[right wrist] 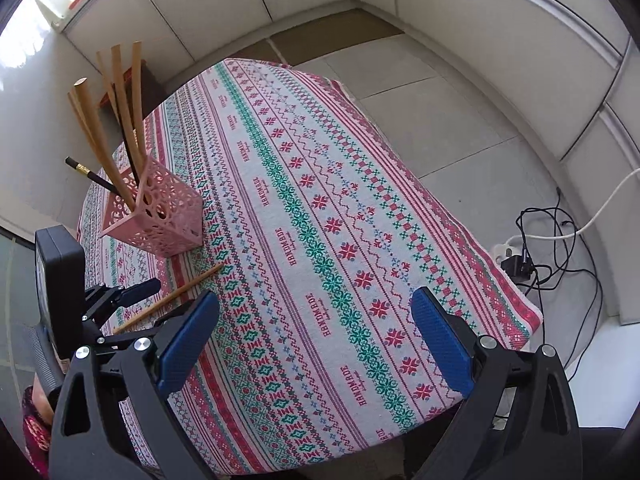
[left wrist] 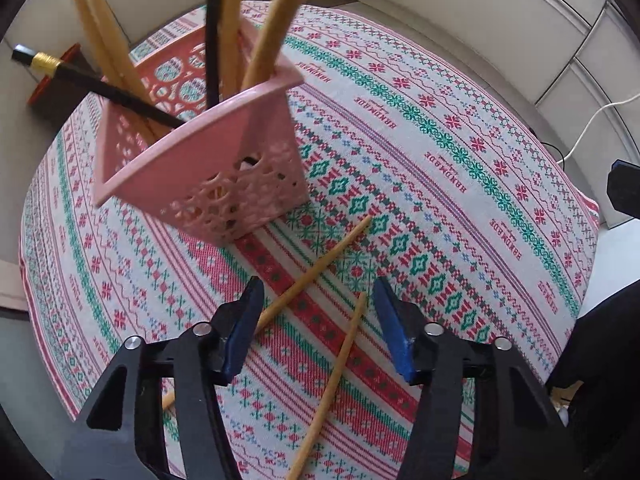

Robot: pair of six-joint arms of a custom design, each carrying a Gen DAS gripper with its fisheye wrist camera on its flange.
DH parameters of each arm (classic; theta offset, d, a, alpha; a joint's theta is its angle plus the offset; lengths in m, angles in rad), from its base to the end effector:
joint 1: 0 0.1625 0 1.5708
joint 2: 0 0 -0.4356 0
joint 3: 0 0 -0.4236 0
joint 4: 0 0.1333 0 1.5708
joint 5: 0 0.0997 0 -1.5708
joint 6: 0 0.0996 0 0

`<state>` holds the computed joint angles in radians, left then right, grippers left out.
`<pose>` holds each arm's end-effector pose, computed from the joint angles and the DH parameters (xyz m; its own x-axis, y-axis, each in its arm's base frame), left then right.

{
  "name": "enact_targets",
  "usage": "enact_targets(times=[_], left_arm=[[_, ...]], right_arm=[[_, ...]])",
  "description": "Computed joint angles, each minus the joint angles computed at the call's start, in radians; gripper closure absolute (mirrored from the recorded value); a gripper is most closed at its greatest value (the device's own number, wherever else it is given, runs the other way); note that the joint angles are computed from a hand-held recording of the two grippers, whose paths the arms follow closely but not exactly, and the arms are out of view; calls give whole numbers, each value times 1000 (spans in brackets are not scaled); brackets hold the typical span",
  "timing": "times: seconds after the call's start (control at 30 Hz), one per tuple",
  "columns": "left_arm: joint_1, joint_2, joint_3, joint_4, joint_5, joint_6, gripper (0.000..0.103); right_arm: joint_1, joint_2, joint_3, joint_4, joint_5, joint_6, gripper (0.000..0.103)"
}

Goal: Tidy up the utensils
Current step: 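Move both tools back down toward the loose wooden chopsticks on the cloth, then close the left tool on a wooden chopstick while the right tool grasps another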

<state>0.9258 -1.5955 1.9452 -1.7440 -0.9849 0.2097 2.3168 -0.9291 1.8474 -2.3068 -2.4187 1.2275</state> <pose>-0.1325 -0.4895 0.3536 -0.4709 0.7296 -0.4959 0.7053 0.6490 0.2851 0.4530 -0.4038 0.0920 -0.7610 0.4954 0.4189 0.1460 0.7599 -0.6334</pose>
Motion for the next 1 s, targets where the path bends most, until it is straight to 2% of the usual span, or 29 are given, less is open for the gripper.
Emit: enact_targets(times=[0.07, 0.1, 0.17, 0.2, 0.4, 0.53, 0.7, 0.9, 1.0], left_arm=[[-6, 7, 17, -26, 9, 13, 58], [-7, 13, 21, -24, 13, 18, 68], [-15, 16, 46, -58, 39, 38, 75], [-12, 23, 46, -53, 28, 38, 83], [-31, 0, 85, -114, 12, 92, 95], [-62, -59, 115, -132, -2, 99, 98], [-97, -132, 97, -108, -31, 87, 98], [-126, -227, 92, -91, -22, 104, 98], [-131, -261, 66, -111, -20, 116, 98]], right_arm=[[-7, -7, 8, -8, 18, 1, 9], [-9, -9, 12, -11, 25, 4, 9], [-15, -16, 21, -14, 36, 11, 9], [-17, -18, 24, -13, 39, 17, 9], [-32, -16, 36, -33, 87, 35, 9], [-44, -5, 42, -66, 155, 26, 9], [-54, 24, 30, -78, 203, 24, 9], [-50, 126, -61, -36, 206, 6, 9], [-54, 183, -110, -57, 235, 2, 9]])
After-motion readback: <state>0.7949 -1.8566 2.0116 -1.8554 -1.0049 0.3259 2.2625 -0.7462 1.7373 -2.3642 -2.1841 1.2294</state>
